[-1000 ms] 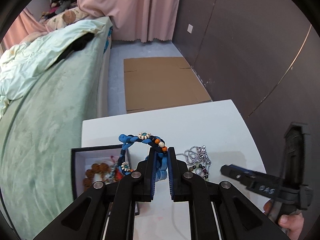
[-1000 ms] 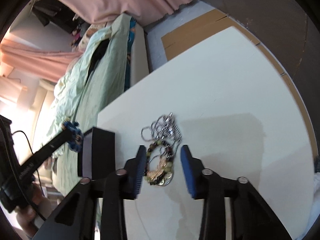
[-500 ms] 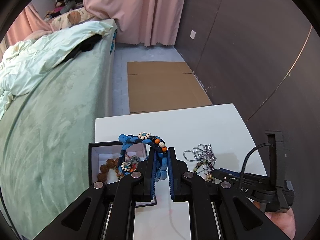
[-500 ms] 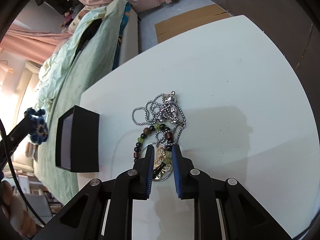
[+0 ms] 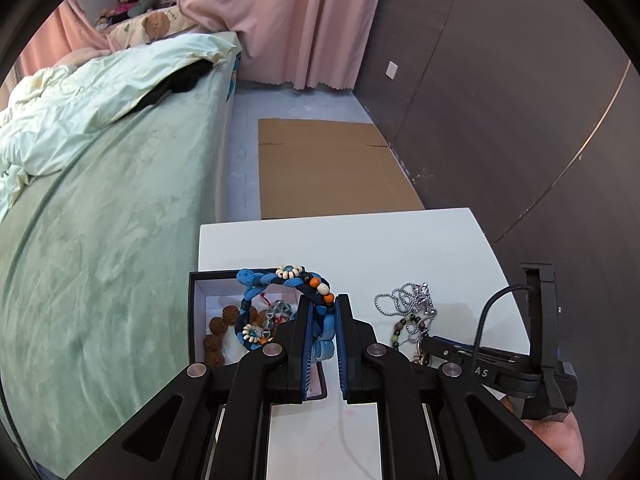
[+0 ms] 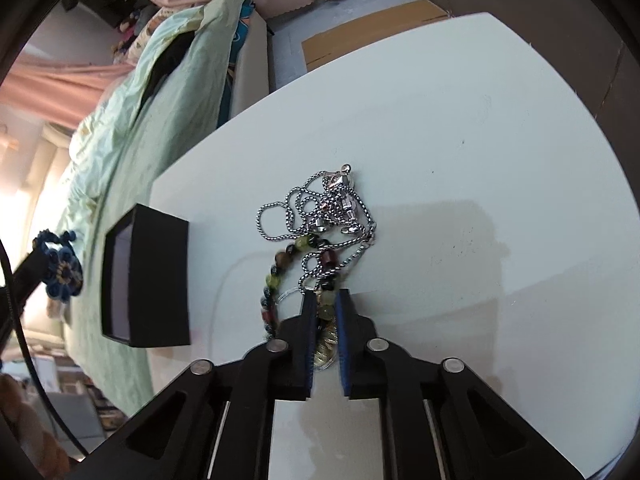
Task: Organize jewelry
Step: 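Carry blue braided bracelet over box with left tool while right tool grasps beaded bracelet, then release blue bracelet into box with left tool while right tool drops beaded charm bracelet in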
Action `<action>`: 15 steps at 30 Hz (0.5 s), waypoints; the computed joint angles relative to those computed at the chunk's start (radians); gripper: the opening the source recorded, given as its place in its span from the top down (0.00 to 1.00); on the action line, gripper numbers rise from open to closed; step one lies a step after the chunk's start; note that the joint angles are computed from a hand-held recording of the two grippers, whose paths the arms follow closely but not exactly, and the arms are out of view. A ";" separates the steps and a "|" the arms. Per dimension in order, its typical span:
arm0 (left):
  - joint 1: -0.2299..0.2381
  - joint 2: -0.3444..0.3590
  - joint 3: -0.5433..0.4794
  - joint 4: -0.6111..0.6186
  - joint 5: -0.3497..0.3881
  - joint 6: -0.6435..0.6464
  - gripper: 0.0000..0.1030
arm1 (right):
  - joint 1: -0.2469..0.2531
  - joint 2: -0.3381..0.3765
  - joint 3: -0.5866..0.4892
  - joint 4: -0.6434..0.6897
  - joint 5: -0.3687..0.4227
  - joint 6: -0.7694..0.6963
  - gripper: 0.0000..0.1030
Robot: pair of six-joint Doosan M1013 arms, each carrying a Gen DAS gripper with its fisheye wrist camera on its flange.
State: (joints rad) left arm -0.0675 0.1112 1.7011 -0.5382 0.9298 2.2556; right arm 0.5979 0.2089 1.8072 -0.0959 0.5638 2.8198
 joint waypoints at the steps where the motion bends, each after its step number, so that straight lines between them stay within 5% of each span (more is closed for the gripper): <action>1: 0.000 -0.001 0.001 0.001 -0.001 -0.001 0.89 | 0.001 -0.006 0.007 -0.004 -0.021 0.009 0.91; 11: 0.011 -0.007 0.001 0.004 0.001 0.009 0.89 | 0.012 -0.069 0.080 0.008 -0.251 0.035 0.91; 15: 0.020 -0.008 -0.003 -0.004 0.003 0.011 0.89 | 0.021 -0.094 0.096 -0.090 -0.342 0.121 0.91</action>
